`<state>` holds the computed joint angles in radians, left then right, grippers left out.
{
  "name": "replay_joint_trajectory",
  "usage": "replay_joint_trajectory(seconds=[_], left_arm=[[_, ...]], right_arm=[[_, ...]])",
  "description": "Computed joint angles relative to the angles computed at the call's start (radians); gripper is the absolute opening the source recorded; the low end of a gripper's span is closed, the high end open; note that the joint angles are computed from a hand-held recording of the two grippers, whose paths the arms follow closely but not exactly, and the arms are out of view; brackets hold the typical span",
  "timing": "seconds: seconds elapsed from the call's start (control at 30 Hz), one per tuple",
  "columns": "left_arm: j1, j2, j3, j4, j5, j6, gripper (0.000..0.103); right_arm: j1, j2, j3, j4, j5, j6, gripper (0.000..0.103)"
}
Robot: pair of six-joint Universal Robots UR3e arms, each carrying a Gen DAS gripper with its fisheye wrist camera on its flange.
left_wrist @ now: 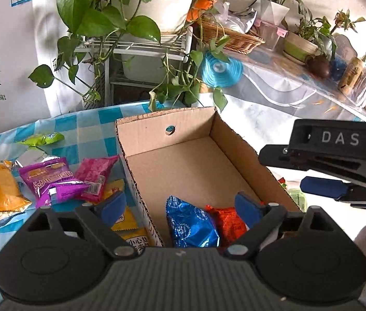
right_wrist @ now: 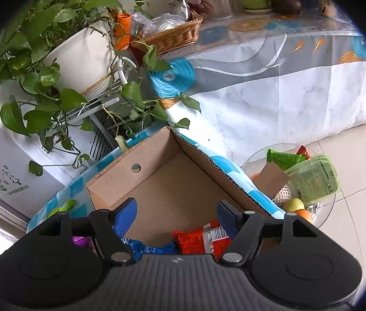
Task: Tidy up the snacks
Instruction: 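Open both grippers to drop the two bags into the cardboard box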
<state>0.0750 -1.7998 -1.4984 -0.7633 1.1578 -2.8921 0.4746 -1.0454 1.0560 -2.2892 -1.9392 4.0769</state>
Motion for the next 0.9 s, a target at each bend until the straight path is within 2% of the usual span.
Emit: replay_joint_trajectory(seconds=[0.47,0.9], left_arm=[[0.030,0.019,-0.002,0.011,-0.019,0.022,0.092],[0.115,0.033,-0.016,-0.009,-0.027,0.049,0.093]], right_arm=[[0.000,0.017,-0.012,-0.020,0.009,-0.009,0.076],[0.022,0.110,-0.147,-0.007,0.032,-0.096,0.079]])
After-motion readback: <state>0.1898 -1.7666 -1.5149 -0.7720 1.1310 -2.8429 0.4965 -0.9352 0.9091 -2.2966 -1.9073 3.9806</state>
